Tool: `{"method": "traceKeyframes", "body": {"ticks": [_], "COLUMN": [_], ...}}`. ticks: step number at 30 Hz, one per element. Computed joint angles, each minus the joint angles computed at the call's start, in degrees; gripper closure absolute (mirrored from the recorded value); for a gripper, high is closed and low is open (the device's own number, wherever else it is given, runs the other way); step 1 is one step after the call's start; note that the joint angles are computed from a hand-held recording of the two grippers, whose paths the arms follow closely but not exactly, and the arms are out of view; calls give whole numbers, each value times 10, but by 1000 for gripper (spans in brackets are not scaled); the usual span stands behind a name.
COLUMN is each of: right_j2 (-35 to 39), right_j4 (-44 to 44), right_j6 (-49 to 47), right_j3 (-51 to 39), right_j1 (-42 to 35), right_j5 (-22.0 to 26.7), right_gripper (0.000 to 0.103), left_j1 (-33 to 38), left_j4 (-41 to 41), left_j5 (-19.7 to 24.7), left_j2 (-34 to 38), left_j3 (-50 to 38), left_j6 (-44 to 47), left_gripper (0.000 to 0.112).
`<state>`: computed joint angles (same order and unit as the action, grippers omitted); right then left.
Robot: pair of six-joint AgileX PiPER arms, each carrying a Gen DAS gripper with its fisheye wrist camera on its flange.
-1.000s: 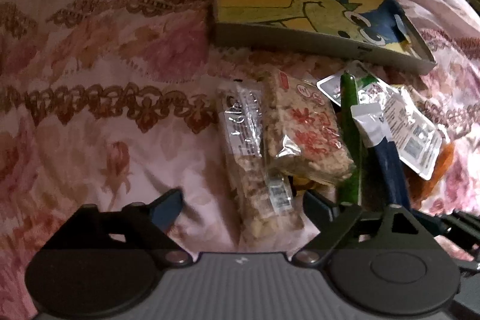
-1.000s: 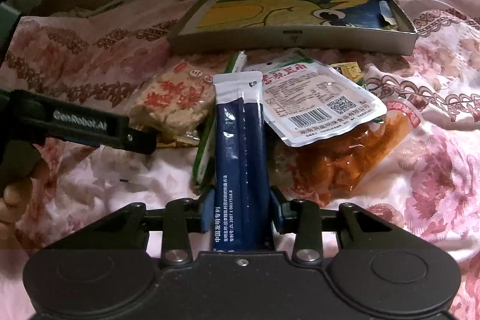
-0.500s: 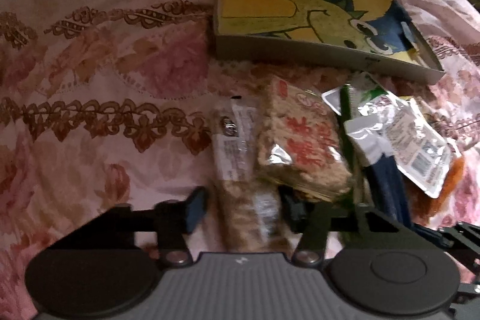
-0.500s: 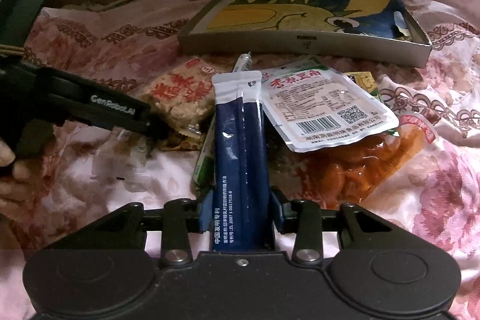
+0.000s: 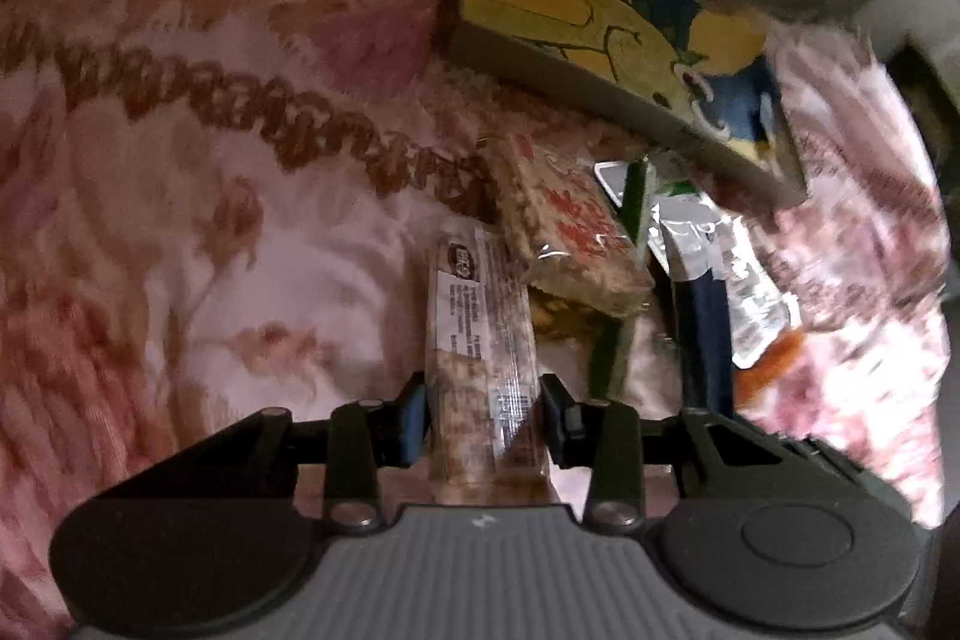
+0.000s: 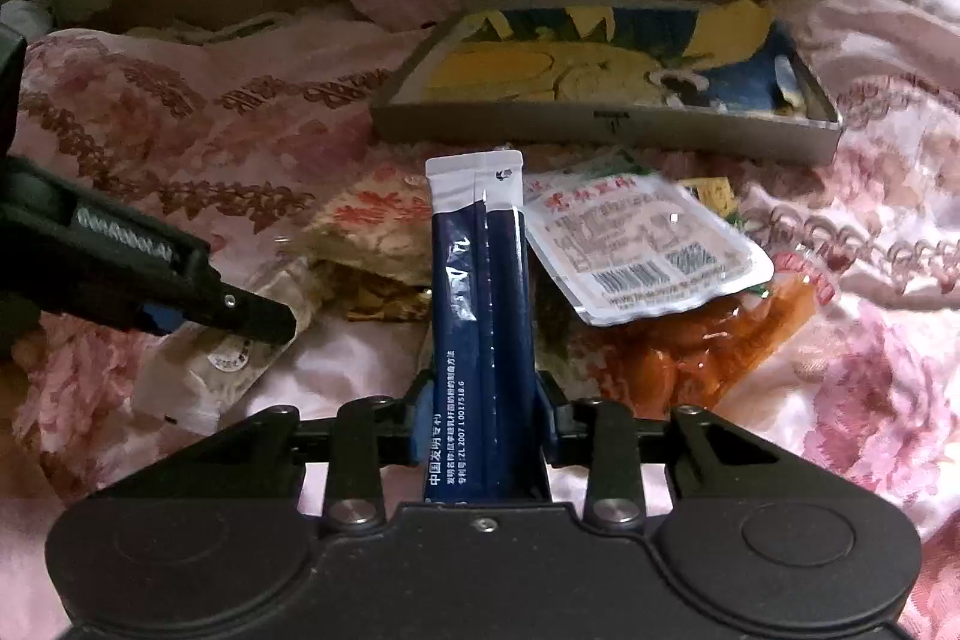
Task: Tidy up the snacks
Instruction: 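Close the right tool on the blue sachet while the left tool grasps the clear cracker bar, then carry both snacks over the printed tray and lower them inside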
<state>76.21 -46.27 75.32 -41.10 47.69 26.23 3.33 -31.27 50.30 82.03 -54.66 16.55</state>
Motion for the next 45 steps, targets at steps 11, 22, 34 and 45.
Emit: {"method": "traceKeyframes", "body": {"ticks": [11, 22, 34, 45], "right_j2": [-43, -66, -68, -16], "right_j4": [-128, -153, -178, -15], "right_j6": [115, 155, 175, -90], "right_j3": [12, 19, 16, -92], "right_j1": [81, 95, 76, -101], "right_j5": [76, 106, 92, -10], "right_gripper": [68, 68, 68, 68], "left_j1": [60, 148, 147, -43], "left_j4": [-84, -191, -276, -200], "left_j5": [43, 124, 95, -196], "left_j2": [-63, -71, -102, -30], "left_j3": [38, 61, 81, -55], "left_j6": [73, 160, 221, 87], "left_gripper": [72, 73, 72, 72]}}
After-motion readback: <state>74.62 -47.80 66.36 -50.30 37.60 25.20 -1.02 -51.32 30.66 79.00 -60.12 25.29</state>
